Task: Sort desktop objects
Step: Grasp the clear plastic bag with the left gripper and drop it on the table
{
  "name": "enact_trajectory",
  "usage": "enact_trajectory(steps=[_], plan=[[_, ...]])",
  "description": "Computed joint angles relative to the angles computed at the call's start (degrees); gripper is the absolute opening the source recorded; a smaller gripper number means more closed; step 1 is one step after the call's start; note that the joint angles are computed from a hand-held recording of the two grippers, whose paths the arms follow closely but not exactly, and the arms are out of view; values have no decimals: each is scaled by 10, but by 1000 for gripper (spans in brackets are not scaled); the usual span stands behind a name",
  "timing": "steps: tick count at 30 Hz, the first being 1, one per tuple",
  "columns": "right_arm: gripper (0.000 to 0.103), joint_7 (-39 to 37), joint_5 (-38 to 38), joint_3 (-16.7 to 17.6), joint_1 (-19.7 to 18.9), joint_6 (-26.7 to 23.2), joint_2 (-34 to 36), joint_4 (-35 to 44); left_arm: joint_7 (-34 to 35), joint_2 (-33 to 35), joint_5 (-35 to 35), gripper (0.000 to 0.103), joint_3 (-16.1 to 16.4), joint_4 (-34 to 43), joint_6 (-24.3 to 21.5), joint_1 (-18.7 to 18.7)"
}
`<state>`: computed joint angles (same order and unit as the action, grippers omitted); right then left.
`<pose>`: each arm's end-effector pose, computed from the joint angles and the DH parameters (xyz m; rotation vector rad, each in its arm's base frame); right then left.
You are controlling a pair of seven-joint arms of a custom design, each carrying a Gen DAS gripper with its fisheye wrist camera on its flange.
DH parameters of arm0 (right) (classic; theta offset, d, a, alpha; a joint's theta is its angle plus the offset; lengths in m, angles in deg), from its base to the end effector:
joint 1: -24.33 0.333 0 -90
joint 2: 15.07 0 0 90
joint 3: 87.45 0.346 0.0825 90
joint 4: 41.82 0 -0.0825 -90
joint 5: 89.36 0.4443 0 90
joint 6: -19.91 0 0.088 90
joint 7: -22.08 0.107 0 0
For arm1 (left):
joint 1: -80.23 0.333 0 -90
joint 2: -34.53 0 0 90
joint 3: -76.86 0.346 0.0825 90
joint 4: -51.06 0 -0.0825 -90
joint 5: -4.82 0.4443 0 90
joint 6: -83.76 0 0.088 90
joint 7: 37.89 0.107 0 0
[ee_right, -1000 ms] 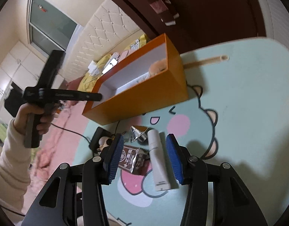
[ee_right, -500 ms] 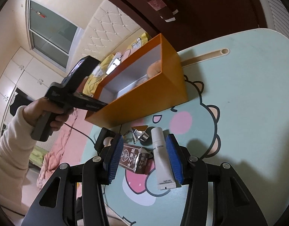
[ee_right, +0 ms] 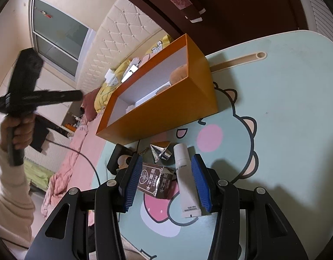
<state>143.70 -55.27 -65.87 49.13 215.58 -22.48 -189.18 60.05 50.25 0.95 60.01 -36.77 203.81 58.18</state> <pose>0.3966 0.3261 0.3980 -1.2414 1.8221 -0.0182 0.5868 -0.4459 0.5502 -1.1979 2.8309 -0.5099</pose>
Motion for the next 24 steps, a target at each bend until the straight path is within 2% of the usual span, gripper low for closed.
enact_trajectory(steps=[2, 3, 4, 6, 9, 11, 15, 16, 20, 24], plan=[[49, 3, -3, -3, 3, 1, 0, -1, -16, 9, 22, 15, 5, -1, 4, -7], [49, 15, -15, -14, 12, 4, 1, -2, -28, 22, 32, 34, 8, 10, -1, -10], [49, 27, -29, -26, 21, 6, 2, -4, -40, 36, 41, 39, 11, 23, -7, -14], [49, 40, -46, -36, 29, 6, 4, -4, -63, 75, 66, 39, 17, 58, -23, -25], [49, 3, -9, -1, 2, 1, 4, 4, -90, 125, 106, 39, 28, 104, -42, -45], [49, -6, -1, 3, -1, 0, 4, 5, -103, 157, 134, 39, 37, 139, -63, -59], [49, 48, -58, -48, 37, 6, 3, -6, -105, 198, 172, 40, 49, 177, -98, -79], [49, 59, -71, -56, 41, 6, 3, -8, -103, 202, 194, 33, 55, 178, -102, -89], [49, 90, -102, -67, 44, 8, 2, -13, -94, 195, 193, 31, 49, 166, -77, -81], [49, 87, -97, -52, 30, 6, 2, -12, -85, 162, 155, 30, 33, 130, -34, -58]])
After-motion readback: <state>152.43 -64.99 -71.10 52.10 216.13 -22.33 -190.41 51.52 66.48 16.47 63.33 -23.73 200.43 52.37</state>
